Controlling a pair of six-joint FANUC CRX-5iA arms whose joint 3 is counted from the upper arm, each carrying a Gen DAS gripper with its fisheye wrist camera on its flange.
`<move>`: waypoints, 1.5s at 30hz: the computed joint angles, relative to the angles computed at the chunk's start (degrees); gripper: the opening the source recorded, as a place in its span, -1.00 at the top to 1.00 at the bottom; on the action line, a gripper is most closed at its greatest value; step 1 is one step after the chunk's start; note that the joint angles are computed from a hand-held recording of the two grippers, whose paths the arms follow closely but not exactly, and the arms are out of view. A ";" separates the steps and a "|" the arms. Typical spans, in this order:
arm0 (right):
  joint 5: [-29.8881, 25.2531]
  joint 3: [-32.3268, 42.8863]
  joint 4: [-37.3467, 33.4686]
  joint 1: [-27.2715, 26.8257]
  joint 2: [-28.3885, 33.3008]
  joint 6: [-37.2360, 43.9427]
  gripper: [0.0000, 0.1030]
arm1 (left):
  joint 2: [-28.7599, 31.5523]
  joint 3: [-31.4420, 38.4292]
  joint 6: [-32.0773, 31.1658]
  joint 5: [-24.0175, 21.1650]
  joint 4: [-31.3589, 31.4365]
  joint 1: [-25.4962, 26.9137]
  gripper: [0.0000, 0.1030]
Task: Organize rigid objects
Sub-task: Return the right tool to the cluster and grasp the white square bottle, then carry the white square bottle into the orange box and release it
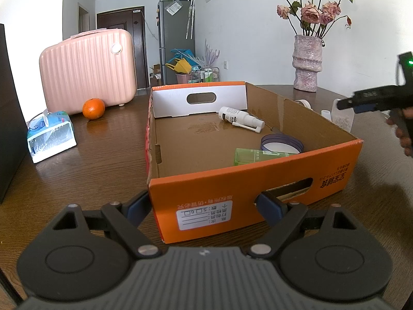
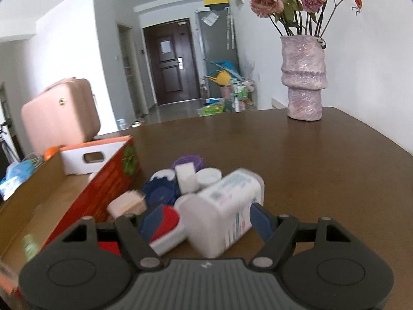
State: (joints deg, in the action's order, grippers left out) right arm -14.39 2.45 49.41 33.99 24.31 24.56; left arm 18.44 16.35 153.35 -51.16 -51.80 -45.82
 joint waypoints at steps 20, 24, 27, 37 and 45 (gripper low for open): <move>1.70 -13.93 -9.33 3.55 -12.85 16.35 0.18 | -0.05 -0.04 -0.11 -0.01 0.00 0.04 -0.72; 0.51 -16.92 -15.72 5.50 -17.21 23.27 0.18 | -0.05 -0.04 -0.11 -0.01 0.00 0.04 -0.72; -0.89 -18.30 -17.55 6.48 -19.40 24.70 0.18 | -0.05 -0.04 -0.11 -0.01 0.00 0.04 -0.72; -1.16 -20.18 -3.60 5.81 -18.12 9.79 0.06 | -0.08 -0.07 -0.11 0.02 0.03 0.05 -0.72; -2.09 -18.93 0.00 5.53 -15.59 5.66 0.18 | -0.12 -0.10 -0.10 0.05 0.05 0.06 -0.72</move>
